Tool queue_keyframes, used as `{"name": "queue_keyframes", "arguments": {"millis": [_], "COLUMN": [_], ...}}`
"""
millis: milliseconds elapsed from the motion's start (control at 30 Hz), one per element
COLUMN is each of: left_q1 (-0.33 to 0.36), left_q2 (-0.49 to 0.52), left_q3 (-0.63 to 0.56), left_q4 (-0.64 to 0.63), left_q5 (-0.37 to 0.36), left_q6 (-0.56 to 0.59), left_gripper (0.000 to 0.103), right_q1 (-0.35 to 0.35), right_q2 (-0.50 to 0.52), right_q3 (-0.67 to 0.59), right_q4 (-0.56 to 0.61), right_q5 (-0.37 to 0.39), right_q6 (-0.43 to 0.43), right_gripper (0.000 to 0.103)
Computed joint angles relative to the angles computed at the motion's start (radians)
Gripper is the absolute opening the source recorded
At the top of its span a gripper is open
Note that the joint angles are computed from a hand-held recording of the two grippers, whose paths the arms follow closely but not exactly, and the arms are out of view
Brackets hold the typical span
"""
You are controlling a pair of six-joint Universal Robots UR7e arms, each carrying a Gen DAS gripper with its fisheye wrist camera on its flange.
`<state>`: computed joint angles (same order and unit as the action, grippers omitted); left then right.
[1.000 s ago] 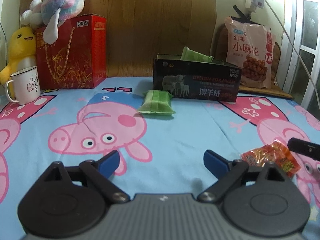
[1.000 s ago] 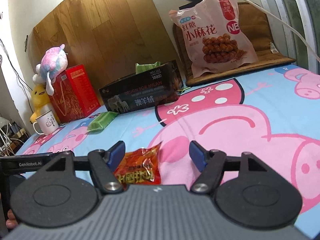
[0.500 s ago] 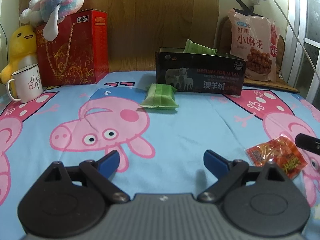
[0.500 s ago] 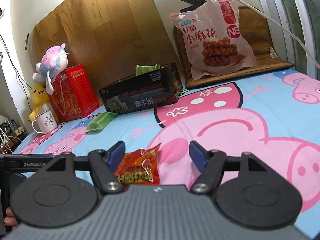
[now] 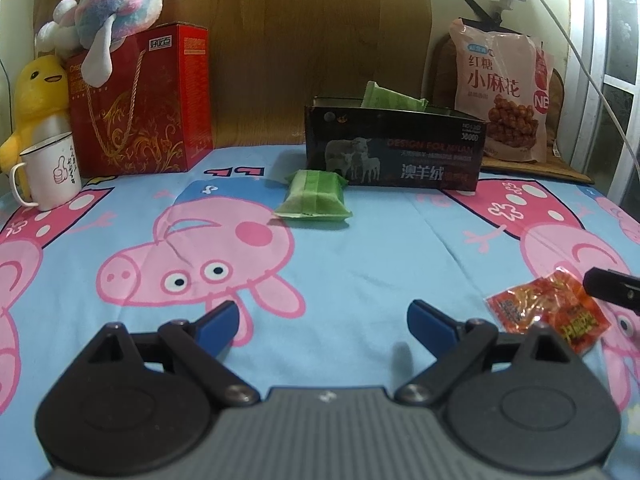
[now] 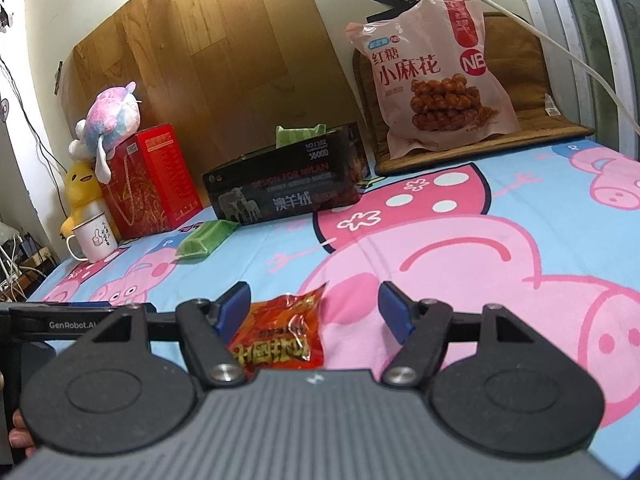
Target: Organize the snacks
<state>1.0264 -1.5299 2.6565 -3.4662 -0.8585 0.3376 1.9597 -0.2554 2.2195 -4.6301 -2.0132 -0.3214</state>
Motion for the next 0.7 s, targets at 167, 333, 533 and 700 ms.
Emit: {"name": "queue_keyframes", "arguments": {"millis": [167,333,533,700], "left_q1": [0.003,0.003,0.002,0.000], "left_q2": [-0.001,0.000,0.002,0.006], "left_q3": [0.001,0.003,0.003,-0.001], "left_q4": [-0.009,-0.015,-0.016,-0.012], "left_q5": [-0.009,-0.010,-0.008,0.006], "left_q6": [0.009,0.011,0.010,0.003], "left_gripper": [0.096,0.097,0.097,0.099], "right_q1": [0.000,0.001,0.002,0.002], "right_q2": [0.000,0.001,0.003,0.004], "right_q3": [-0.001,0.000,-0.002,-0.001], "right_q4": [-0.002,-0.004,-0.007,-0.008], "right_q5": [0.000,-0.001,-0.002,0.000], "right_q6": [0.001,0.002,0.002,0.002], "right_gripper": [0.073,0.073,0.073,0.073]}}
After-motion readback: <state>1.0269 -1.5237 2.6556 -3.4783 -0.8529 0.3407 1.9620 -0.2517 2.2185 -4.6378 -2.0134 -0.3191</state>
